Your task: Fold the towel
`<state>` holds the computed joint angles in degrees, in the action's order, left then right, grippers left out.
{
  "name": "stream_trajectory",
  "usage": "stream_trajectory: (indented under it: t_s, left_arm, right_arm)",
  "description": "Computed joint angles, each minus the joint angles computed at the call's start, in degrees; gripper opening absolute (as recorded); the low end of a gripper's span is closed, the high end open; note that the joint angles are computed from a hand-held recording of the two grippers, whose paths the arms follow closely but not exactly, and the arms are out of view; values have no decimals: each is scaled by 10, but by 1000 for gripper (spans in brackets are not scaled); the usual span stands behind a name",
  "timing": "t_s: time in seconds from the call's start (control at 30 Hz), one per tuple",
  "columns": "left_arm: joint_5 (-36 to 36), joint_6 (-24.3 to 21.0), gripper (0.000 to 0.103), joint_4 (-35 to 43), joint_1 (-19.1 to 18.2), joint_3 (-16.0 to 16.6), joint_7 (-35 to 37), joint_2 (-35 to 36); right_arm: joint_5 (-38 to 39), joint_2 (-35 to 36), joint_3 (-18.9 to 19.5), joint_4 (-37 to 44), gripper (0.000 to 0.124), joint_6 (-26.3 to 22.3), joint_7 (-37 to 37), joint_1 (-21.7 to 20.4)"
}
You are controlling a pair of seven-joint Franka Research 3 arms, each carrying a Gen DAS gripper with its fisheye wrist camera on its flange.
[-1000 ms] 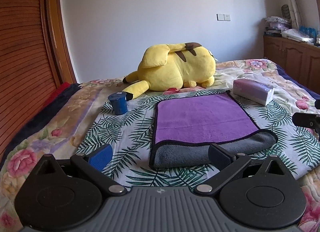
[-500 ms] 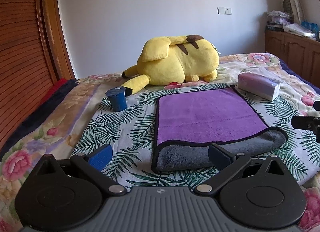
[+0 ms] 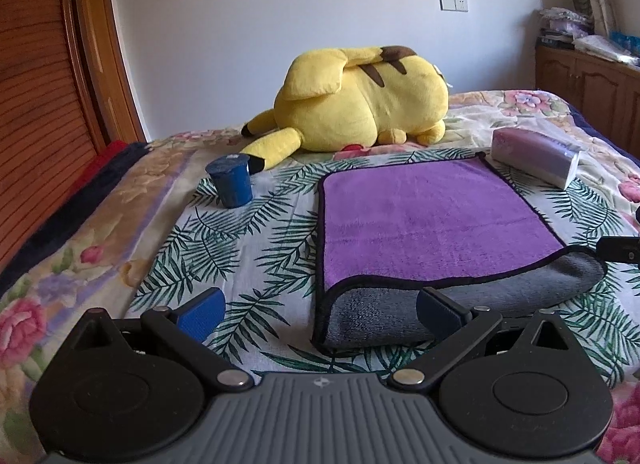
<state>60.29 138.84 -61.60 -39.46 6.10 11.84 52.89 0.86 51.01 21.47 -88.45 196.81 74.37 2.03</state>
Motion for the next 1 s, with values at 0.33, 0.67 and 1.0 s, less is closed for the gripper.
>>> stream_trajectory:
  t_s: [0.33,0.67,1.0]
  left_arm:
    - [-39,34,96,39,24,-4,35,33]
    - [-94,53,83,83,39,-3,88,69]
    - [-158,50,65,149,53,-9,160,117]
  right_arm:
    - [23,32,1,58,102,-64,-35,8]
    - [85,59,6,113,88,-121,-96,15]
    - [153,73,1,154,81,-185,-151,23]
